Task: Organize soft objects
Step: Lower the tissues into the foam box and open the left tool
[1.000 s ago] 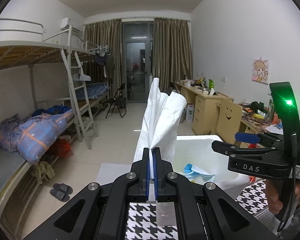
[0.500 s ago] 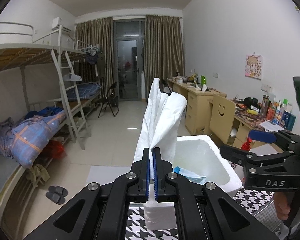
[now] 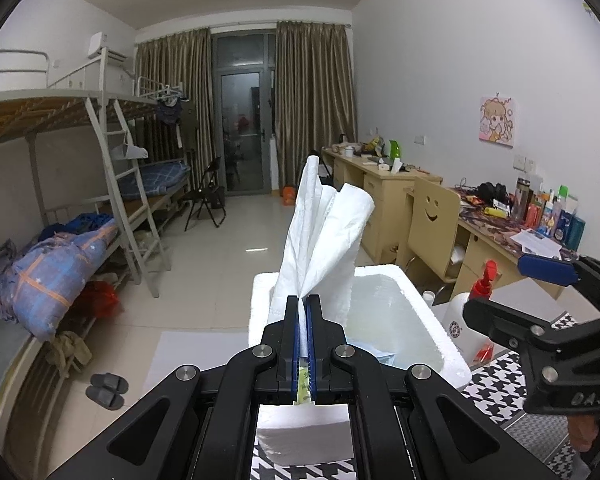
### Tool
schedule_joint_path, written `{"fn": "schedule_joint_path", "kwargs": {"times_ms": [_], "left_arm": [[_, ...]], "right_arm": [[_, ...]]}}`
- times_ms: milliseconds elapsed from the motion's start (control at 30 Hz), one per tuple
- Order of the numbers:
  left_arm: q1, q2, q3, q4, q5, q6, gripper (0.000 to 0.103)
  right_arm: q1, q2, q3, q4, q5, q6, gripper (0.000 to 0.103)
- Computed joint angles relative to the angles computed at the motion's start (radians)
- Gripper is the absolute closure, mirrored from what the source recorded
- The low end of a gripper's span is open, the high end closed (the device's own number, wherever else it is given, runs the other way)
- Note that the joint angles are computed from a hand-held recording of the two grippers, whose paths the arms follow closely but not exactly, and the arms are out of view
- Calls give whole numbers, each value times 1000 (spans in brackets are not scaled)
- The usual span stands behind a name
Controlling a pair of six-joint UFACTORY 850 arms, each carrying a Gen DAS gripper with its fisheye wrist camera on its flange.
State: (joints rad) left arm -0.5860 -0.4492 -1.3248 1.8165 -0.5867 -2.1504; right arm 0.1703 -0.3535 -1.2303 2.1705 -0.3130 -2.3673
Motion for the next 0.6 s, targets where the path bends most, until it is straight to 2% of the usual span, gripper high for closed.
{"fn": "schedule_joint_path", "kwargs": {"times_ms": [600], "left_arm": [[14, -57, -79, -47, 94, 55, 100]], "right_arm": [[-35, 62, 83, 131, -42, -144, 8]]}}
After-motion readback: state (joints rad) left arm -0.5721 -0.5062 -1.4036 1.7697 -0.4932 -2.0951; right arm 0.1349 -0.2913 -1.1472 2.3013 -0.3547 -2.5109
